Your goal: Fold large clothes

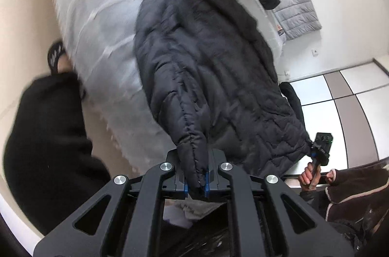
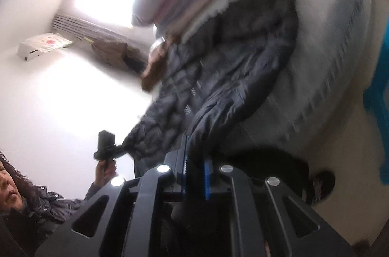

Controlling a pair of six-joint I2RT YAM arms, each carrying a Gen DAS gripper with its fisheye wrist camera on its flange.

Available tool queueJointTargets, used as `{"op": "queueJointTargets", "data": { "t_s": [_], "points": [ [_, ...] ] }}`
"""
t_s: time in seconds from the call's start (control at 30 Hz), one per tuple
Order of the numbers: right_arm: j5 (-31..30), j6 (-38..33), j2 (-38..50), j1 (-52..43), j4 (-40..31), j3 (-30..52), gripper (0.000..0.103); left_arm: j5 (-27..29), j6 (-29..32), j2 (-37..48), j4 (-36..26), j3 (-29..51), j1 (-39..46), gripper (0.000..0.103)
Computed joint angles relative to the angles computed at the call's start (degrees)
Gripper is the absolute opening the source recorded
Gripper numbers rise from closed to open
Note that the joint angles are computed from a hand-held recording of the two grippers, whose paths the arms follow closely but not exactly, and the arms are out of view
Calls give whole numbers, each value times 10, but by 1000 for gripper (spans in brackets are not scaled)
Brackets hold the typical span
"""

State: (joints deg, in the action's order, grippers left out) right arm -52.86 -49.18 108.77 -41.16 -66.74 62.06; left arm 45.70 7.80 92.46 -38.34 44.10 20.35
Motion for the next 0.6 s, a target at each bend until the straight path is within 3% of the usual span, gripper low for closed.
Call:
{"op": "queueJointTargets", "data": {
  "t_s": [0.1, 0.13, 0.17, 0.23, 0.4, 0.43, 0.53, 0.6],
  "points": [
    [16, 13, 53, -5, 6, 24, 21, 15, 14, 69, 33, -5, 13, 9],
    [18, 14, 63, -7, -2, 31, 33, 12, 14, 86, 44, -5, 11, 10],
    [22, 13, 73, -6, -13, 38, 54, 12, 10, 97, 50, -4, 9, 11],
    [47, 34, 64, 4, 7, 34, 71, 12, 11, 115, 58, 1, 3, 13],
    [59, 37, 44, 20, 47, -7, 67, 8, -8, 136, 73, 10, -6, 15],
    [61, 47, 28, 24, 68, -23, 48, 4, -15, 133, 83, 5, -6, 14],
    [41, 53, 8, 22, 92, -55, 20, 6, -31, 101, 97, -16, -8, 9],
    [25, 65, -27, 22, 107, -81, 16, 6, -34, 79, 96, -23, -10, 8]
  ]
}}
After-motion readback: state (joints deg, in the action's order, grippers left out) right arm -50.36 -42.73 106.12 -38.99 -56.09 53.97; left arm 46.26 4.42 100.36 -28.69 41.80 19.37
